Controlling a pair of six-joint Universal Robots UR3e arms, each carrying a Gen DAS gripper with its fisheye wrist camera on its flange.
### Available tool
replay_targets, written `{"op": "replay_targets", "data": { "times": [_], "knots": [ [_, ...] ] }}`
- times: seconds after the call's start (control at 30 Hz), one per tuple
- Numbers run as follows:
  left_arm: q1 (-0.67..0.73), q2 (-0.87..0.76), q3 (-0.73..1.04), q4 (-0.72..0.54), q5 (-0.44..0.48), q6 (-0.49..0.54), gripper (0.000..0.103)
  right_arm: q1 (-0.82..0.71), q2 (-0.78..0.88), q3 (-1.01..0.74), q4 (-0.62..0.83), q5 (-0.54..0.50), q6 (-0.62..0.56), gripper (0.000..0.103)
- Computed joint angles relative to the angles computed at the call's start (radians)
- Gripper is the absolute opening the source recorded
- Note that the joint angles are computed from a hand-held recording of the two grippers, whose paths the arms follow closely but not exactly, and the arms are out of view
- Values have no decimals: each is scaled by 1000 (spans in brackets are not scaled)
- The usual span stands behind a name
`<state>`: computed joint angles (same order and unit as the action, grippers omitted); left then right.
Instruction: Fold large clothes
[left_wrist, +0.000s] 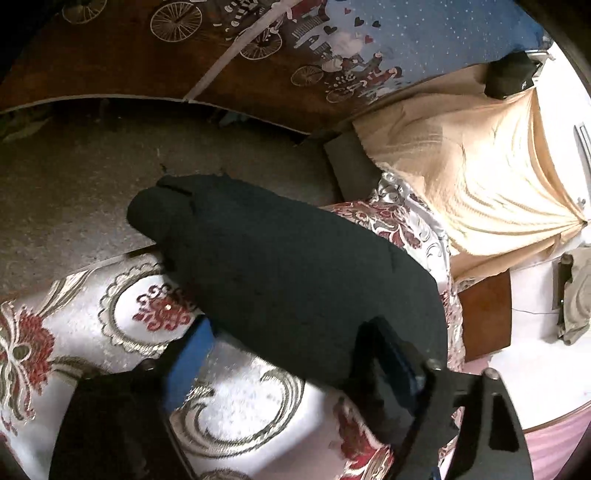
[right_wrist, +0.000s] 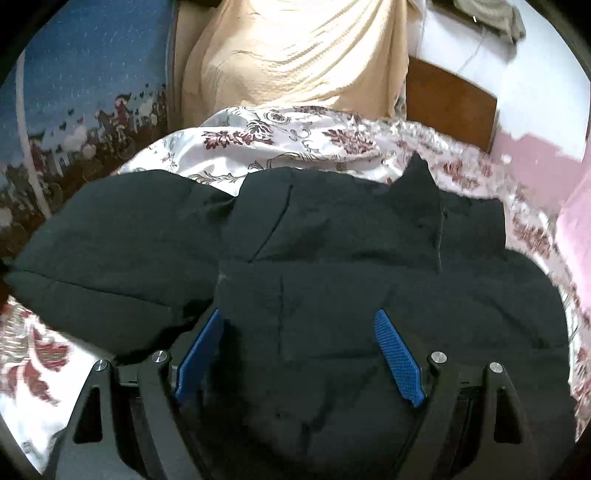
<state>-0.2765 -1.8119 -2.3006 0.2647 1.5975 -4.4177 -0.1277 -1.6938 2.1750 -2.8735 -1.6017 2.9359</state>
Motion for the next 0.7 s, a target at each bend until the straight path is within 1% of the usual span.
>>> {"op": "replay_targets", "data": {
  "times": [0.03,0.1,0.13,0.17,0.2,0.23,0.3,0.33,0.4,0.47,0.53,0.7],
  "knots": [
    [0,1,4,-5,2,5,77,16,21,1,-25,-19,0,80],
    [-9,1,22,-23,19,23,66,49,61,5,-73,-64,6,80],
    [-17,9,26,-33,28,29,62,54,77,17,-96,-74,5,80],
    [-21,12,24,-25,33,42,54,55,86,20,-97,-74,6,80],
    [-28,16,30,-34,42,53,49,53,95,25,-102,-71,6,80],
    [-37,19,34,-42,58,59,45,49,100,35,-113,-66,5,81],
    [-37,27,26,-33,73,65,29,39,94,49,-124,-50,0,82],
    [-38,27,19,-18,81,66,25,34,90,58,-131,-43,-3,84],
    [-34,25,4,25,83,71,13,29,88,66,-132,-31,-8,86],
    [-52,34,5,39,118,86,10,20,86,75,-141,-17,-9,86],
    [-83,49,28,17,175,108,9,9,80,84,-146,-4,-9,86],
    [-194,82,121,-17,351,198,7,0,83,89,-156,12,-6,86]
  ]
}}
